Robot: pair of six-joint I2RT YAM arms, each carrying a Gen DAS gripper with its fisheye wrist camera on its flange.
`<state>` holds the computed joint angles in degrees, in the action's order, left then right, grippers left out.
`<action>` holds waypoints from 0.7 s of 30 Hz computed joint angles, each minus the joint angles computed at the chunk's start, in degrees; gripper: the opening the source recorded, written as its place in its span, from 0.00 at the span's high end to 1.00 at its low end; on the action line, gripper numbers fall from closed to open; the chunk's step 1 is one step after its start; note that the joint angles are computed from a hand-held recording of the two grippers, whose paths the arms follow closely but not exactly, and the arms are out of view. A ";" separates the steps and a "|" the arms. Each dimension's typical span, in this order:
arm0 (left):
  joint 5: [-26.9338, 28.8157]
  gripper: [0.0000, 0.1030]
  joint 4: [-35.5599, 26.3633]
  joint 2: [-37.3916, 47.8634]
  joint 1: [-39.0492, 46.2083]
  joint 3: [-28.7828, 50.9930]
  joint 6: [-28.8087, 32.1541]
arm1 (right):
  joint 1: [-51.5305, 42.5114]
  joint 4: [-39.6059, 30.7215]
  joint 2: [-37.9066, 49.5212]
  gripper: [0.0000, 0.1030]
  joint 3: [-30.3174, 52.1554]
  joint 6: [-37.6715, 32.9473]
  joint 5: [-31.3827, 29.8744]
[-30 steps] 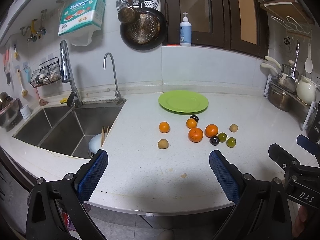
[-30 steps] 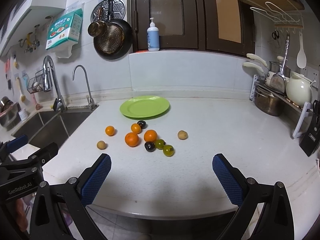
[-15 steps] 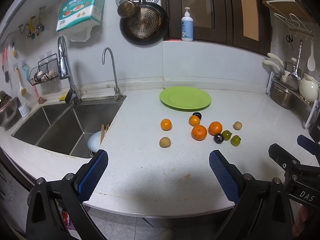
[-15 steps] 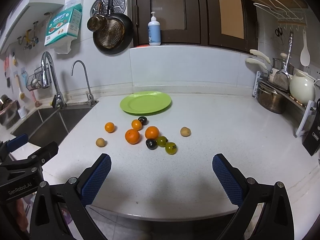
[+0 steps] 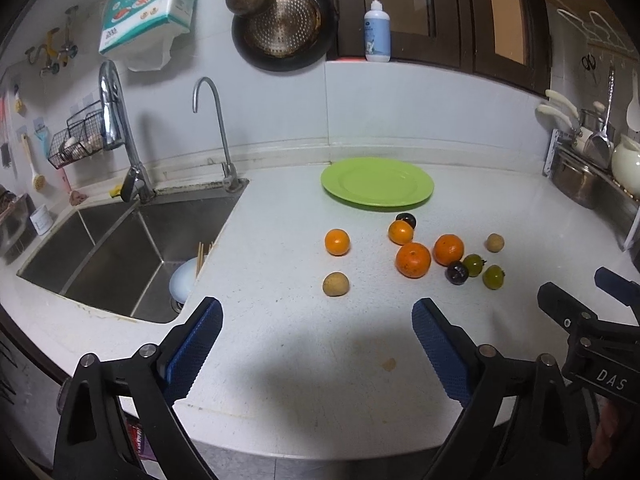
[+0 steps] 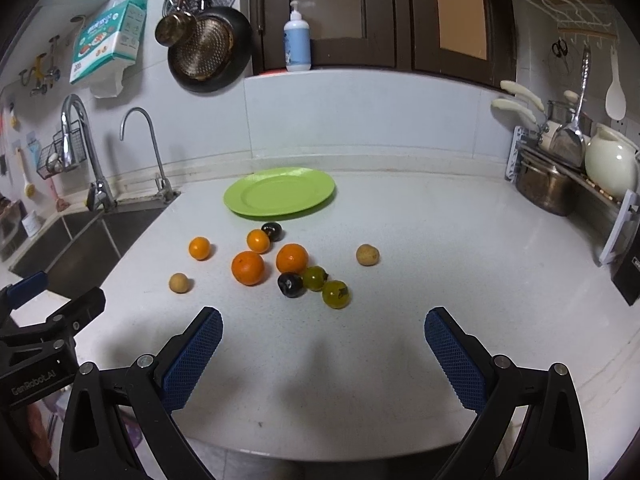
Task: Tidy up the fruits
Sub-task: 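Close the left tool on the brown kiwi while the right tool grasps a yellow-green fruit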
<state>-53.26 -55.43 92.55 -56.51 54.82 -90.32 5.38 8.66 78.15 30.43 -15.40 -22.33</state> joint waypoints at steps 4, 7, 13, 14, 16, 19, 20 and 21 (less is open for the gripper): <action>1.46 0.12 8.55 -1.10 4.36 -3.11 8.29 | 1.88 0.51 5.12 0.05 2.77 0.89 1.56; 3.07 0.16 14.74 -1.79 7.63 -5.17 14.09 | 3.08 1.13 8.83 0.08 4.87 1.68 2.79; 7.51 0.24 26.22 -0.82 14.24 -7.99 25.08 | 5.62 1.95 15.63 0.17 9.24 2.81 5.68; 8.12 0.26 27.63 -0.36 15.14 -8.18 26.55 | 5.85 1.84 16.77 0.19 10.18 2.84 6.19; 9.36 0.28 30.22 0.56 16.82 -8.54 29.08 | 6.48 1.76 19.01 0.22 11.83 3.12 7.17; 11.69 0.35 34.45 1.71 19.42 -9.53 32.60 | 7.15 1.01 22.25 0.26 14.43 3.68 8.26; 12.62 0.37 35.89 2.09 20.36 -9.87 33.86 | 7.40 0.74 23.29 0.28 15.29 3.85 8.65; 13.33 0.40 37.08 2.53 21.15 -10.12 34.73 | 7.53 0.57 24.09 0.31 15.87 3.95 8.92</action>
<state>-39.93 -18.35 95.08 -35.36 44.70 -55.59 12.91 9.23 102.24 46.31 -11.45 -13.42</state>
